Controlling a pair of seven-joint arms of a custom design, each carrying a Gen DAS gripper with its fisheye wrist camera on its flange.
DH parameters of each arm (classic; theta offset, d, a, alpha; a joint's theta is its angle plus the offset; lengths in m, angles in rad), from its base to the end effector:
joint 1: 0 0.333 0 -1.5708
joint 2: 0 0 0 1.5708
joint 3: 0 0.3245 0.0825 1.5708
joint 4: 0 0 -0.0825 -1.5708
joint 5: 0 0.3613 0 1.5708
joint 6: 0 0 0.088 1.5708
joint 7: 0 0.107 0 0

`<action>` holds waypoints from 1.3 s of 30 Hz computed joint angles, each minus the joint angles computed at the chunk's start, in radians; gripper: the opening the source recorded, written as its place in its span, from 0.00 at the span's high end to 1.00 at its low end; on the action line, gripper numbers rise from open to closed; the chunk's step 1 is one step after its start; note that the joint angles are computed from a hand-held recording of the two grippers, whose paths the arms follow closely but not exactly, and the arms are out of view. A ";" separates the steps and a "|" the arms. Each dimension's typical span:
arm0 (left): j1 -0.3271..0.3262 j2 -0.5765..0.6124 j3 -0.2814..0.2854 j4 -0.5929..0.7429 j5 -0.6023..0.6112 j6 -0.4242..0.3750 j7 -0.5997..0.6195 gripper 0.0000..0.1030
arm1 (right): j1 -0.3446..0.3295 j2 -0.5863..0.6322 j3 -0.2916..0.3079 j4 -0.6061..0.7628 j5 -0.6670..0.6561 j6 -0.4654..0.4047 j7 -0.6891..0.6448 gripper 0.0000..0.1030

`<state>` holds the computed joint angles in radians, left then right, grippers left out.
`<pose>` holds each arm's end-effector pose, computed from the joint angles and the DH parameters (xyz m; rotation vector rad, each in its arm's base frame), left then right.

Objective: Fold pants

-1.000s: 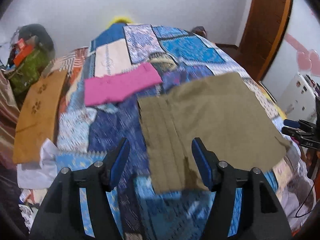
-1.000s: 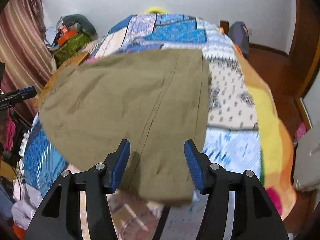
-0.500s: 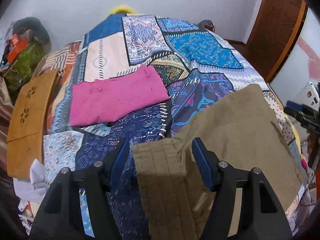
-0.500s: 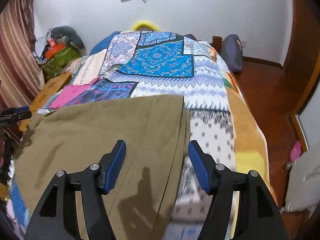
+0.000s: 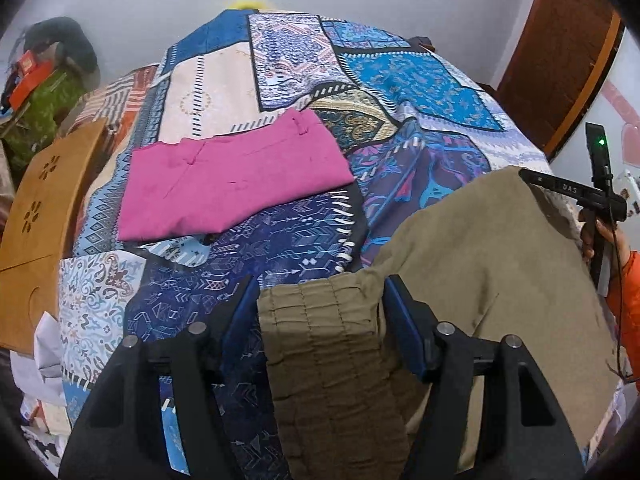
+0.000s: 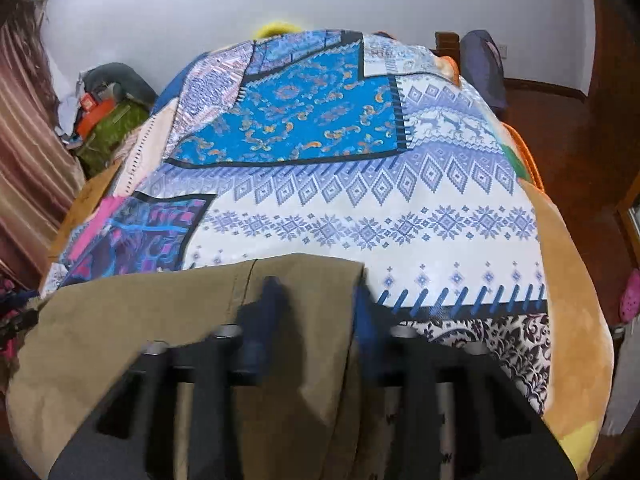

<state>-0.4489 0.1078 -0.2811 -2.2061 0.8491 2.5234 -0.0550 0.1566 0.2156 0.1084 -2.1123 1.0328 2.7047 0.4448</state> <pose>0.4025 -0.3671 0.3767 -2.1163 1.6490 -0.5397 0.5669 0.1209 0.3648 -2.1143 1.2462 -0.1182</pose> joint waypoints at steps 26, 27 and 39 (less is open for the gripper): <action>-0.070 0.113 -0.033 0.200 -0.108 -0.085 0.200 0.27 | 0.188 -0.295 -0.005 -0.216 -0.169 -0.165 0.075 0.29; -0.071 0.120 -0.034 0.193 -0.132 -0.072 0.235 0.27 | 0.194 -0.285 -0.002 -0.221 -0.215 -0.180 0.105 0.29; -0.167 -0.015 -0.079 0.047 -0.074 -0.184 0.098 0.20 | 0.173 -0.479 -0.073 -0.438 -0.262 -0.224 0.062 0.29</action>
